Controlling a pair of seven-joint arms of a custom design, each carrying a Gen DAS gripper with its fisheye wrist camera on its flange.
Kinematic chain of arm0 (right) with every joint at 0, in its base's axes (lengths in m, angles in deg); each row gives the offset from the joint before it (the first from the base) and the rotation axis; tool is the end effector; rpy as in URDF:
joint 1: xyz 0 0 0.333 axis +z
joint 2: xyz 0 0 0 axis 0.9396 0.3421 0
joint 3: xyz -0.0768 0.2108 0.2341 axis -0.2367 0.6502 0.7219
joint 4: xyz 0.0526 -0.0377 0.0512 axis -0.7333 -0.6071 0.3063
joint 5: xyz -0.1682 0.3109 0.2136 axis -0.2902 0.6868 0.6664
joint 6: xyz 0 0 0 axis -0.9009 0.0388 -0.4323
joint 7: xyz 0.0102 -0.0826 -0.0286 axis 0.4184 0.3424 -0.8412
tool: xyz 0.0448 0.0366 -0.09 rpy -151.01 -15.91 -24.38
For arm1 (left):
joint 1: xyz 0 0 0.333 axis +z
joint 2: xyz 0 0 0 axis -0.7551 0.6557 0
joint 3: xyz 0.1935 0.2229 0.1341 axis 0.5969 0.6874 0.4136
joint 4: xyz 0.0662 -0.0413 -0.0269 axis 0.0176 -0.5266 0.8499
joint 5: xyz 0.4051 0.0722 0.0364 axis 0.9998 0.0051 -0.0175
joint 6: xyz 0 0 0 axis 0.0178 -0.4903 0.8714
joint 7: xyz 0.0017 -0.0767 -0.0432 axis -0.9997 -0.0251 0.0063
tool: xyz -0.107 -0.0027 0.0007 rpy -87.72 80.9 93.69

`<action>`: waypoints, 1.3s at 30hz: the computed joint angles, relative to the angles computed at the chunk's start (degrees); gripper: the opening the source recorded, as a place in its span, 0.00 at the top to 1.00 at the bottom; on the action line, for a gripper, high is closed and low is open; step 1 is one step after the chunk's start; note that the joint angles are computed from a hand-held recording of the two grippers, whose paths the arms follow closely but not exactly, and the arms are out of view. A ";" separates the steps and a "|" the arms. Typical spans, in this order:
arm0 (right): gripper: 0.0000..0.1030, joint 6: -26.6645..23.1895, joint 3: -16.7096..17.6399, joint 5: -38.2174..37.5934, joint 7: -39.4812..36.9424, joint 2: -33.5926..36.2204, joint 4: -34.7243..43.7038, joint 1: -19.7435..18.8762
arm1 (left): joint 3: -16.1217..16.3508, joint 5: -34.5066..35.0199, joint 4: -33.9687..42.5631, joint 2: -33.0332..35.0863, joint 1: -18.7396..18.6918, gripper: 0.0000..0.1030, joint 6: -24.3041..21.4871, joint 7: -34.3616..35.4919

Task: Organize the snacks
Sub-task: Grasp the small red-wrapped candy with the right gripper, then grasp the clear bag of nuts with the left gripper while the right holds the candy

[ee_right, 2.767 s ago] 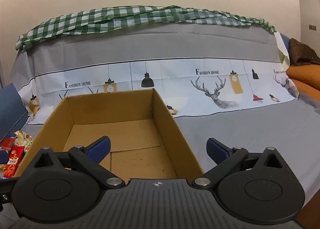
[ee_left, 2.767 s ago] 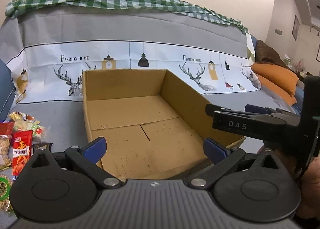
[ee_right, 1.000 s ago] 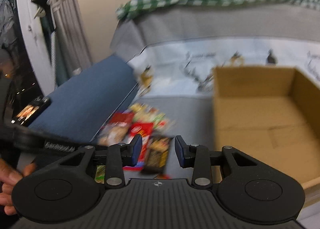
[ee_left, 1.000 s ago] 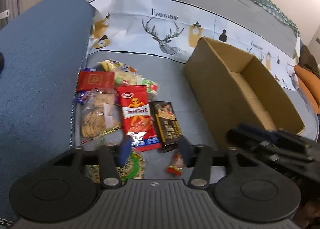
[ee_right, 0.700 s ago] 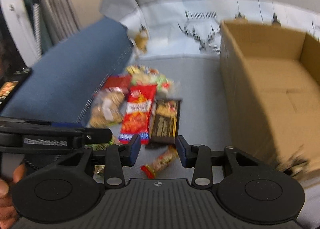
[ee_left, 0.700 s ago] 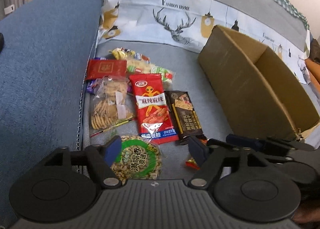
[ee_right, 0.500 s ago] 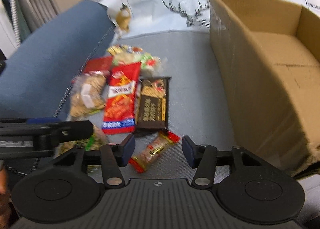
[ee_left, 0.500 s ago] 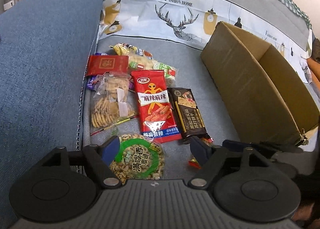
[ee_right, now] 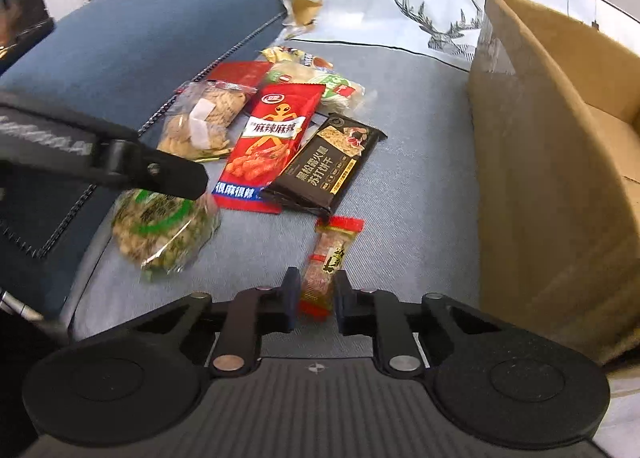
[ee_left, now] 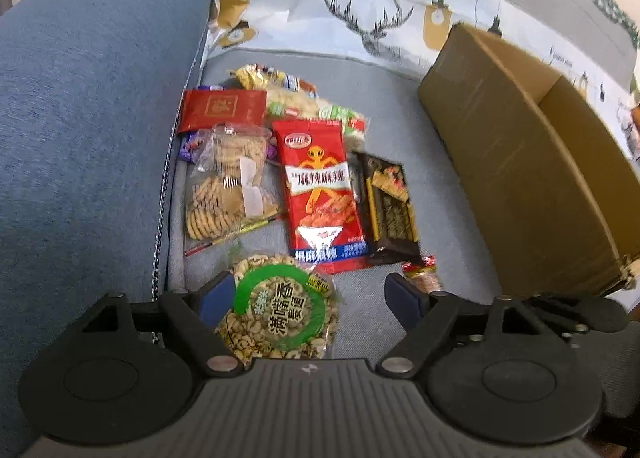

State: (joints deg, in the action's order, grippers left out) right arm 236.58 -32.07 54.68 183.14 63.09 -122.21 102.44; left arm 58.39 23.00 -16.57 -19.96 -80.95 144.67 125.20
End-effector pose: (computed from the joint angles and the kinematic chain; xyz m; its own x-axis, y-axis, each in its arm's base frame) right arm 0.5826 0.3041 0.3412 0.1678 -0.9706 -0.1725 -0.8192 -0.0399 -0.5722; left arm 0.6322 -0.5207 0.3574 -0.3179 -0.9401 0.1232 -0.8286 0.2123 -0.5180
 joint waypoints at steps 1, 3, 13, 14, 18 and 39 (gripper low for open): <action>0.82 1.42 0.40 -0.24 -1.15 -0.63 -1.31 -0.48 | -0.02 -0.05 1.62 0.86 -0.30 0.14 -1.84 0.50; 0.82 3.40 2.80 0.90 -4.95 -1.72 -3.61 -2.67 | -0.11 -0.31 4.47 2.48 -0.65 0.12 -4.64 1.64; 0.82 2.32 9.64 12.44 -16.60 -2.31 -3.98 -8.67 | 1.26 -1.42 19.29 10.74 -3.86 0.01 -17.15 5.56; 0.82 2.30 9.90 13.29 -17.20 -2.20 -3.85 -8.86 | 1.47 -1.43 20.82 11.58 -4.21 0.01 -18.23 5.98; 0.81 2.26 11.24 16.52 -19.78 -1.67 -3.32 -9.85 | 2.49 -1.30 24.47 13.50 -5.29 0.01 -20.58 6.30; 0.78 3.15 5.67 13.13 -16.84 -1.42 -3.37 -4.83 | 4.96 -0.42 30.34 16.91 -7.23 0.01 -23.36 5.61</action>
State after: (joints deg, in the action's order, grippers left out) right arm 239.73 -26.40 67.81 166.30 61.67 -125.57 97.60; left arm 63.35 22.58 13.77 -3.05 -88.18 121.30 130.81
